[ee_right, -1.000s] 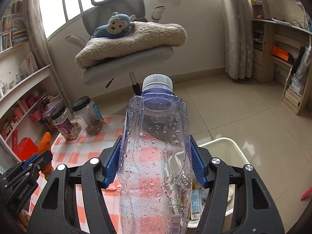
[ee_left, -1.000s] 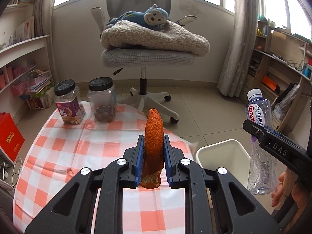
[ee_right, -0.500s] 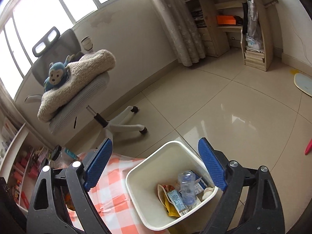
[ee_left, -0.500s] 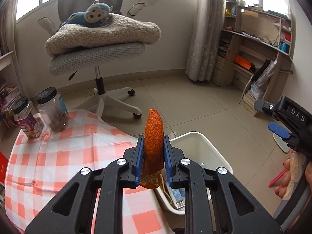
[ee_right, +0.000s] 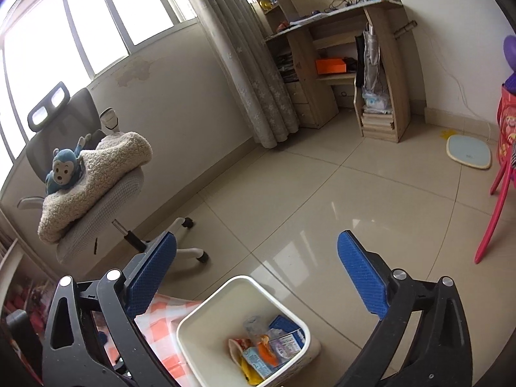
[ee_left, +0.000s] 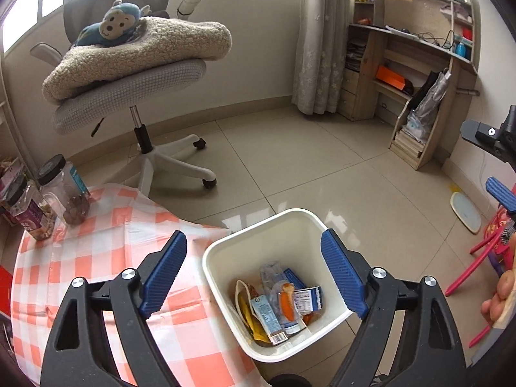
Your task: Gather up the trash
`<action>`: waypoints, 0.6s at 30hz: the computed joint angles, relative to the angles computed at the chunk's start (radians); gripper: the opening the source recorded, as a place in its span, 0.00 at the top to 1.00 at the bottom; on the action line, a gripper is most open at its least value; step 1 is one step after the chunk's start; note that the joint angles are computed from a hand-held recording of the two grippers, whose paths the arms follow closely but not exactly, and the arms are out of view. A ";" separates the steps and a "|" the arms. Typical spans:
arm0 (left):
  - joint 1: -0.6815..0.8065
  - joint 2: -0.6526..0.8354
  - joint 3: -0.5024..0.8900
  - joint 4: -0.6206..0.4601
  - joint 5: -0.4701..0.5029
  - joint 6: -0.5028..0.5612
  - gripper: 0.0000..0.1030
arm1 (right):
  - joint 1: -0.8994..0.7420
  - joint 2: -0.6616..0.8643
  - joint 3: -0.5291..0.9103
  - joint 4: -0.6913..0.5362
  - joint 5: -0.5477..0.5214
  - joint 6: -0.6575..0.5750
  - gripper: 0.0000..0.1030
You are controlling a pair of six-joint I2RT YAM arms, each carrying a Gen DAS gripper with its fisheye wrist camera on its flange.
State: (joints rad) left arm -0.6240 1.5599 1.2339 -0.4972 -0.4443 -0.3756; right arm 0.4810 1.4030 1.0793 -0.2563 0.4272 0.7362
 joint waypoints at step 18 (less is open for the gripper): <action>-0.101 -0.857 -0.376 -0.506 -0.540 -0.284 0.06 | 0.699 0.068 0.022 -0.112 0.566 0.047 0.07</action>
State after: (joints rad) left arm -0.7249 0.7030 0.8580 -1.0028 -0.9846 -0.6594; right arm 1.1804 1.4713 1.1010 -0.3686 0.9935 0.7835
